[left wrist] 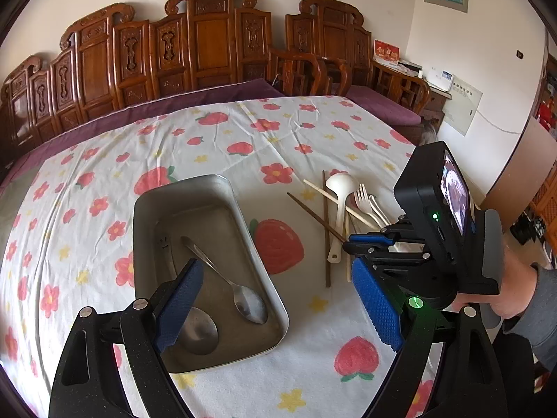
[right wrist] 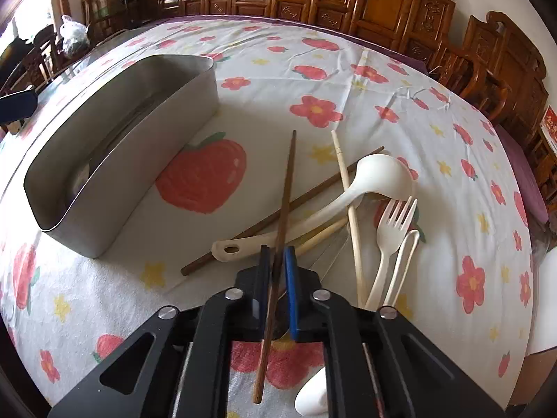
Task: Organize utensils
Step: 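Grasp a wooden chopstick from the pile with the right tool, then grasp a white plastic spoon with the left tool while the right tool holds the chopstick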
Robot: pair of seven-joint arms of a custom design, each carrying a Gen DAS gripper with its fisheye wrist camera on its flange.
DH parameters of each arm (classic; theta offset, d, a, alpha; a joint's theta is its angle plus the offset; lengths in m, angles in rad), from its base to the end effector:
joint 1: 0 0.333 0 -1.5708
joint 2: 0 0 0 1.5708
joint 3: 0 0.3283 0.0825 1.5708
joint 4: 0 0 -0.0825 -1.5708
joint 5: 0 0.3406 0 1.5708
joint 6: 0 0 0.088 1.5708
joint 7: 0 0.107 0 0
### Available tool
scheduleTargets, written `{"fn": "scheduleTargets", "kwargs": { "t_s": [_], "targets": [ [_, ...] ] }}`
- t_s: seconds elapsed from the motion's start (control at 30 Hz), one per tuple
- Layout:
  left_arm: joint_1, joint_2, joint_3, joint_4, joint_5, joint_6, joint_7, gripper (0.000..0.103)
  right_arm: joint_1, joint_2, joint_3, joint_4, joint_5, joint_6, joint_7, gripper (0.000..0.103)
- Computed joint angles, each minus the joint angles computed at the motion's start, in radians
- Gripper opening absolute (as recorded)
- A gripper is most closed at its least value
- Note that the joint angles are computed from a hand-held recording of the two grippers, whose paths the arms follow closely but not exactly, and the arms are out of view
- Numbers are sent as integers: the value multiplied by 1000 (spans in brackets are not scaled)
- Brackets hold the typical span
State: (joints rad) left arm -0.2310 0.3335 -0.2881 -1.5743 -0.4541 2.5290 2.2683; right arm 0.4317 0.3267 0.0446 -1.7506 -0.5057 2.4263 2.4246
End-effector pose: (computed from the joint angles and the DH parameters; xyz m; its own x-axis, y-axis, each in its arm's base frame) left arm 0.5943 -0.2992 0.5518 -0.7871 -0.6124 0.0742 -0.4860 0.5414 -0.6861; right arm 0.5718 0.2893 0.4545 -0.0735 -0.9948 0.0705 -0.8746 0.0303 -0.4839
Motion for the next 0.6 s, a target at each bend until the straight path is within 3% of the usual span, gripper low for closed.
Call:
{"fn": "scheduleTargets", "kwargs": {
  "t_s": [0.3, 0.43, 0.6],
  "targets": [
    [-6, 0, -1, -8, 8, 5, 8, 84, -9, -37, 2, -49, 31, 24, 24, 5],
    [-9, -3, -3, -17, 7, 6, 12, 84, -1, -128, -11, -148, -41, 88, 156, 5],
    [-21, -15, -4, -48, 16, 27, 12, 84, -13, -258, 13, -269, -133, 91, 303, 6]
  ]
}}
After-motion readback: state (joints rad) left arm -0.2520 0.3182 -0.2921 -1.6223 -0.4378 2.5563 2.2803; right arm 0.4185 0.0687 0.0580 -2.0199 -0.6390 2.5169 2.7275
